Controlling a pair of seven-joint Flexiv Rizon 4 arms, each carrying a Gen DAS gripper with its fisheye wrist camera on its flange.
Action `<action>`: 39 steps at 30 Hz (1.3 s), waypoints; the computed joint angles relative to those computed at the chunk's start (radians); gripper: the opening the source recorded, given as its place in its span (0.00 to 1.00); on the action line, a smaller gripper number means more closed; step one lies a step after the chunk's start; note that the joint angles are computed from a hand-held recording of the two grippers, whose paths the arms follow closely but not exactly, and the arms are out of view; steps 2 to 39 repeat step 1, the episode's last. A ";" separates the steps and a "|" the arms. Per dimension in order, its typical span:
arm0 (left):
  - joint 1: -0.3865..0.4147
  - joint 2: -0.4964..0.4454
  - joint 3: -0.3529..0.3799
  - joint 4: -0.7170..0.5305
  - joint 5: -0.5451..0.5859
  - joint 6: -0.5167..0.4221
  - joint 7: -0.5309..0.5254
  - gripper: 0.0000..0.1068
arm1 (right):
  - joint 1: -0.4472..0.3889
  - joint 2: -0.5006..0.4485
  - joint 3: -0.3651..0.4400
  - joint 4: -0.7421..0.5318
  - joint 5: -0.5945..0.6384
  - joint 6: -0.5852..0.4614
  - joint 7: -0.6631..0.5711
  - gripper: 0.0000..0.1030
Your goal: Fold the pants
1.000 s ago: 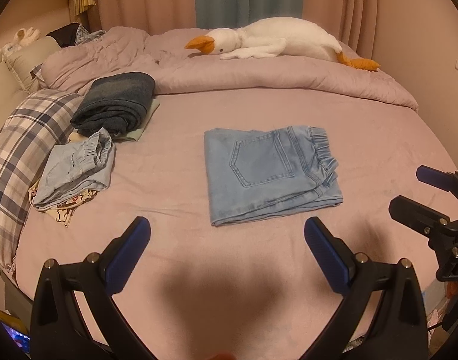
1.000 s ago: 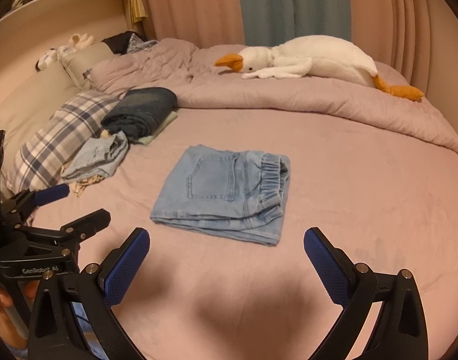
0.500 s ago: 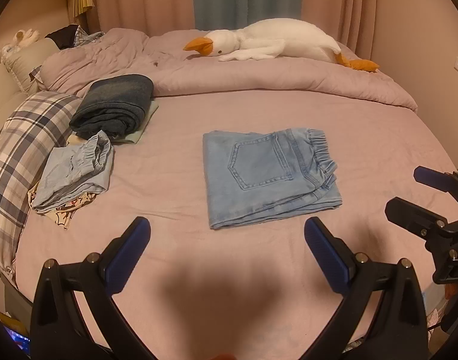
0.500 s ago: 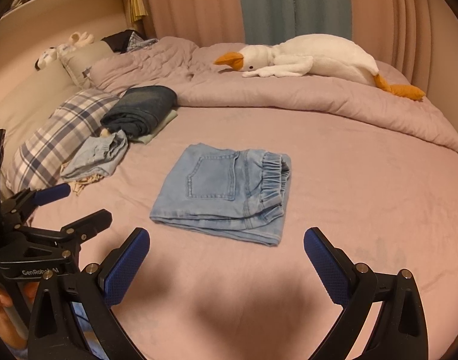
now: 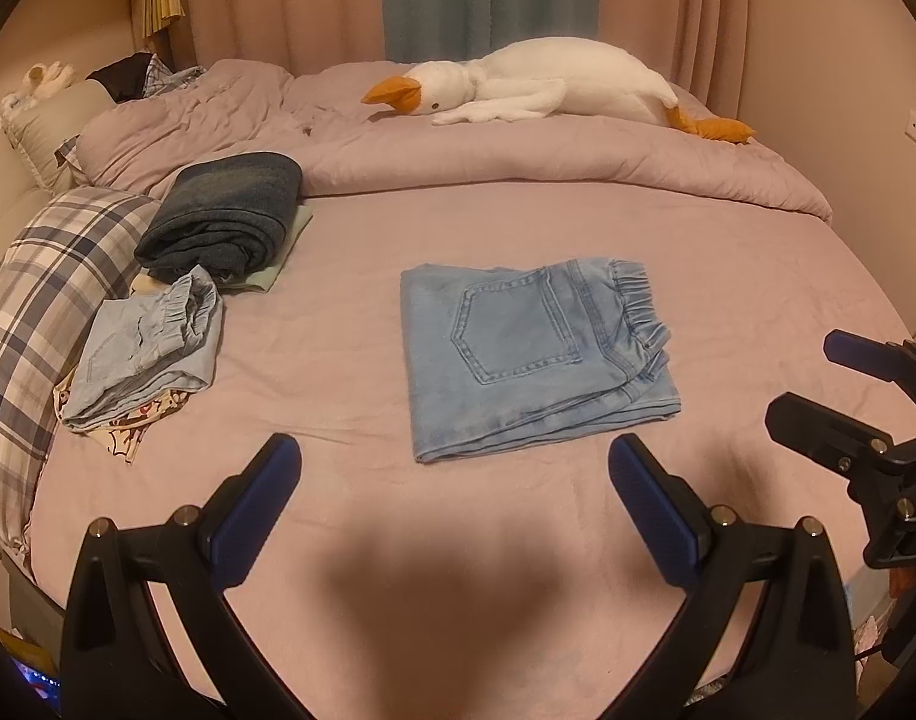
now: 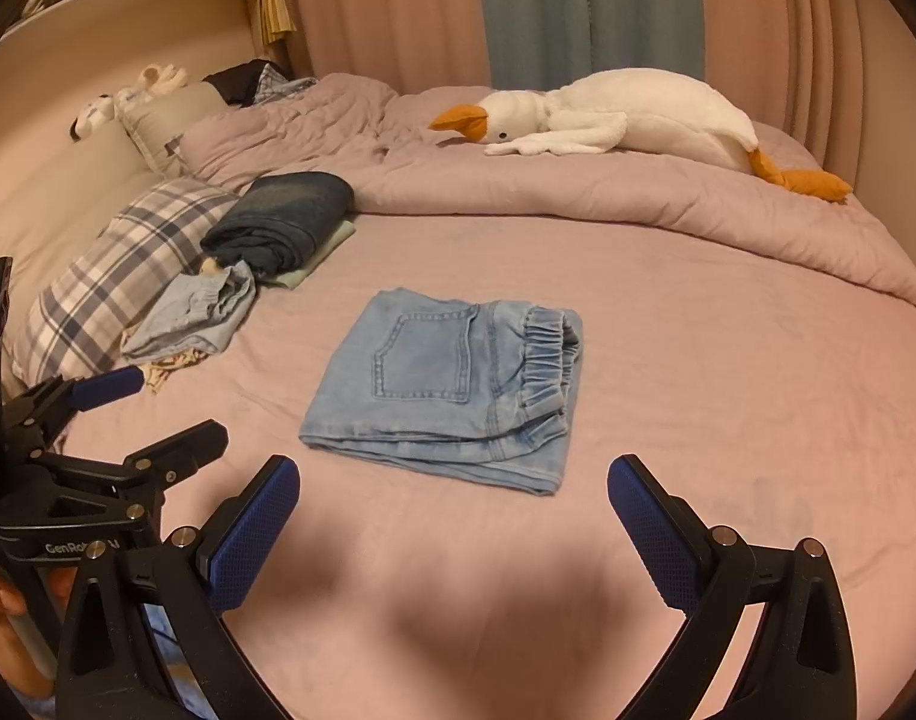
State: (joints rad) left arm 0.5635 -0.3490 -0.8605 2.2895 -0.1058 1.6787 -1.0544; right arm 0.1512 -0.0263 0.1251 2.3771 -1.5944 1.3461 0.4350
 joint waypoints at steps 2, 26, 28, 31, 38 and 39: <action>0.002 -0.001 -0.002 -0.002 0.000 -0.001 0.001 0.96 | 0.000 -0.001 -0.001 -0.001 0.001 0.000 -0.002 0.99; 0.002 -0.001 -0.002 -0.002 0.000 -0.001 0.001 0.96 | 0.000 -0.001 -0.001 -0.001 0.001 0.000 -0.002 0.99; 0.002 -0.001 -0.002 -0.002 0.000 -0.001 0.001 0.96 | 0.000 -0.001 -0.001 -0.001 0.001 0.000 -0.002 0.99; 0.002 -0.001 -0.002 -0.002 0.000 -0.001 0.001 0.96 | 0.000 -0.001 -0.001 -0.001 0.001 0.000 -0.002 0.99; 0.002 -0.001 -0.002 -0.002 0.000 -0.001 0.001 0.96 | 0.000 -0.001 -0.001 -0.001 0.001 0.000 -0.002 0.99; 0.002 -0.001 -0.002 -0.002 0.000 -0.001 0.001 0.96 | 0.000 -0.001 -0.001 -0.001 0.001 0.000 -0.002 0.99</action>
